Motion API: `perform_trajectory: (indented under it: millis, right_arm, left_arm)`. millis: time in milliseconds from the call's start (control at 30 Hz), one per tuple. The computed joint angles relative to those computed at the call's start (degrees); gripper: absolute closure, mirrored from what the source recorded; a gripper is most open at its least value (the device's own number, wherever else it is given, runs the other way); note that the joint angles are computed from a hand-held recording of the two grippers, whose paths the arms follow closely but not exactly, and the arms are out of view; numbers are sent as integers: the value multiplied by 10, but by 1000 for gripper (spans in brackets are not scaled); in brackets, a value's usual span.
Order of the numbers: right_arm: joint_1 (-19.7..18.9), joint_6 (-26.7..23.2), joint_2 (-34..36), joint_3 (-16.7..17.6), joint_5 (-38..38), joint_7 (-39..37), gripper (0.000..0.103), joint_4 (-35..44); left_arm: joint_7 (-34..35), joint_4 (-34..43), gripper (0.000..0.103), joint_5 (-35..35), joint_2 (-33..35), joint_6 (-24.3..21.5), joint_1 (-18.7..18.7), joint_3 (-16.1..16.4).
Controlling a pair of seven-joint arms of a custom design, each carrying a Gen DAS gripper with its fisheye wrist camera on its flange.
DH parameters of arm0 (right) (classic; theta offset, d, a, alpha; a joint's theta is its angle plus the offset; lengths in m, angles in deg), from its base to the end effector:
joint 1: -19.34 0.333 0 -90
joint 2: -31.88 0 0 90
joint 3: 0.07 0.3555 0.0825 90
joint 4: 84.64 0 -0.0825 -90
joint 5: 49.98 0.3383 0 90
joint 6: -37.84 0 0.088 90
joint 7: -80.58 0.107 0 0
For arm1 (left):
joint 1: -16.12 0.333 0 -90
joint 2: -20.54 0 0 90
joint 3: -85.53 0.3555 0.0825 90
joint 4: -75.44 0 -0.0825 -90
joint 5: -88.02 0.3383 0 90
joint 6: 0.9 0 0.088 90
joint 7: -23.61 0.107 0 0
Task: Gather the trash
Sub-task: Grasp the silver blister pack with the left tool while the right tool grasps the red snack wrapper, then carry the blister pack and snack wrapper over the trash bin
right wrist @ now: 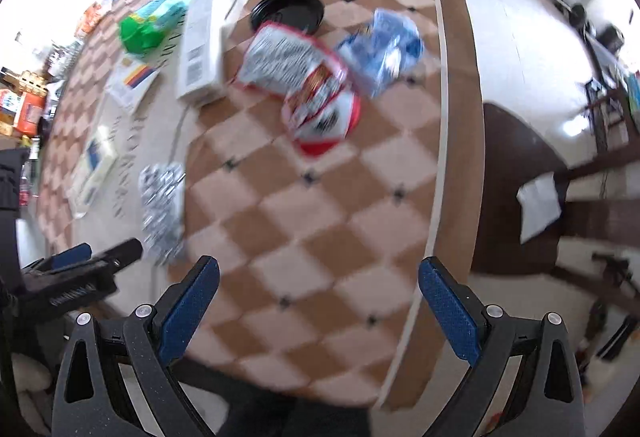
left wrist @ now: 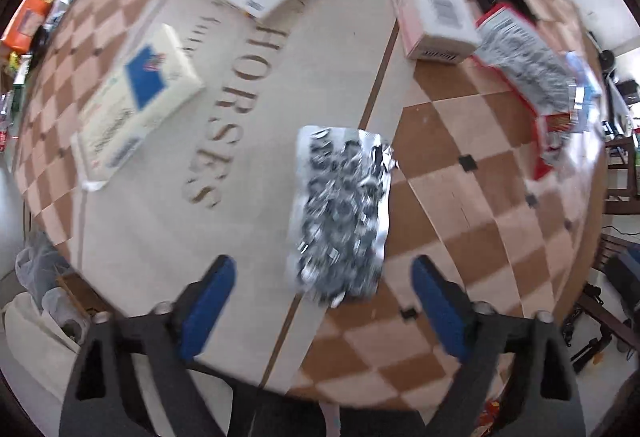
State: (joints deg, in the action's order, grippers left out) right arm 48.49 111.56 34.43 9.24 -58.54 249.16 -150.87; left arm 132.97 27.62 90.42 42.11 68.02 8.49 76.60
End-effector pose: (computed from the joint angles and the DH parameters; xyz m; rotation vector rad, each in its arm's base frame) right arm 0.3896 0.2810 0.7863 -1.2071 2.7700 -0.1671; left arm 0.5658 -0.1327 0.7234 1.4567 -2.7658 0.0157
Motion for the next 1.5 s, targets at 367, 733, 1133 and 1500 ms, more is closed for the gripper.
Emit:
perform_trajectory:
  millis: [367, 733, 1133, 1500]
  right_arm:
    - [-41, -48, 141, -51, -57, -314, 12, 131]
    - [-8, -72, 218, -96, -70, -424, 45, 198]
    - [-32, 30, 127, -75, -12, -326, 64, 81]
    - [-40, 148, 16, -32, 26, -171, 66, -65]
  left_arm:
    - [-53, -45, 37, 9, 0, 28, -14, 1]
    - [-52, -124, 43, 10, -44, 85, -5, -2]
    - [-55, -83, 43, 6, -57, 100, -6, -4]
    - [-15, -162, 43, -27, -165, 168, 31, 7]
